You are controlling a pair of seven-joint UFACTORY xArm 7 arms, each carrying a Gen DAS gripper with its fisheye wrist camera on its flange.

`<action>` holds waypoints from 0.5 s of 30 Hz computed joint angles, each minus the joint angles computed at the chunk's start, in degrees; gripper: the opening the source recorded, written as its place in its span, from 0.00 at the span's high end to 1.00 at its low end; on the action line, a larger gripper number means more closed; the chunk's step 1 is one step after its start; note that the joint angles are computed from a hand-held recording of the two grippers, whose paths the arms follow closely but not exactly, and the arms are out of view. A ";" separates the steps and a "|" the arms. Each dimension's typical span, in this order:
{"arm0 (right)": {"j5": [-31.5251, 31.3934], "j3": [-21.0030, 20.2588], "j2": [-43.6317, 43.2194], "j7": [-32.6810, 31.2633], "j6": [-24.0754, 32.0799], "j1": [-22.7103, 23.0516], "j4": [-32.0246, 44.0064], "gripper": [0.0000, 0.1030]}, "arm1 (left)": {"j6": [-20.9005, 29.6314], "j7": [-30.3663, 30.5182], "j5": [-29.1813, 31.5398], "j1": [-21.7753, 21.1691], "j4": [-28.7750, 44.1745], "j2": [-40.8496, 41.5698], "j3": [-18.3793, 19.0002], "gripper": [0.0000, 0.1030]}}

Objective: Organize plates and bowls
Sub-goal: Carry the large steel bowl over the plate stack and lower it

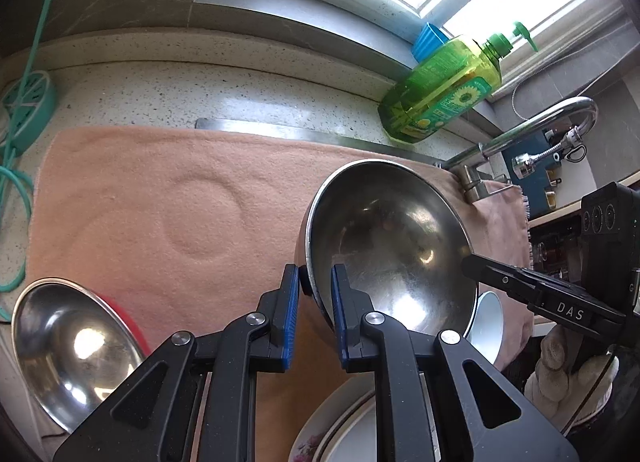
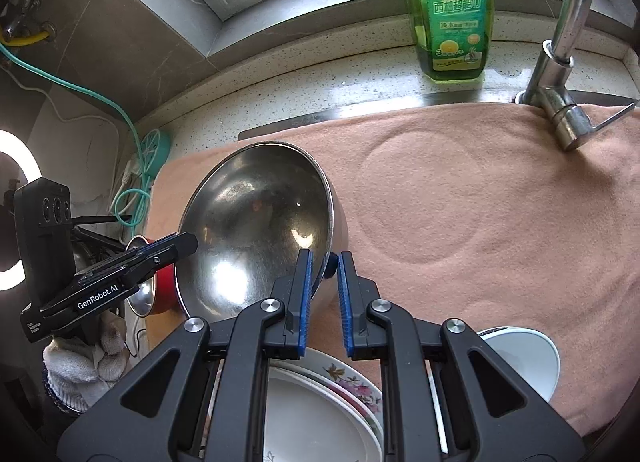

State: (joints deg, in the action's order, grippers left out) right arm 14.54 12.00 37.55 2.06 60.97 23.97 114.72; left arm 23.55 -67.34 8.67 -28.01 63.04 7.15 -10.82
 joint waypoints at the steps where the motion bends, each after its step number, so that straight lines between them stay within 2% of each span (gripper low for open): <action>1: -0.03 -0.16 -0.40 -0.08 -0.21 -0.24 -0.66 0.87 | 0.27 0.20 -0.02 -0.17 0.76 0.72 -0.17 0.86; 5: 0.30 -0.55 -3.16 -0.42 -2.09 -1.65 -5.36 0.87 | 1.14 1.65 -0.68 -1.01 3.58 3.28 -0.52 0.86; 15: 1.34 -0.49 -5.72 -0.45 -3.82 -3.76 -11.34 0.88 | 3.47 2.91 0.34 -3.64 8.20 6.61 0.40 0.86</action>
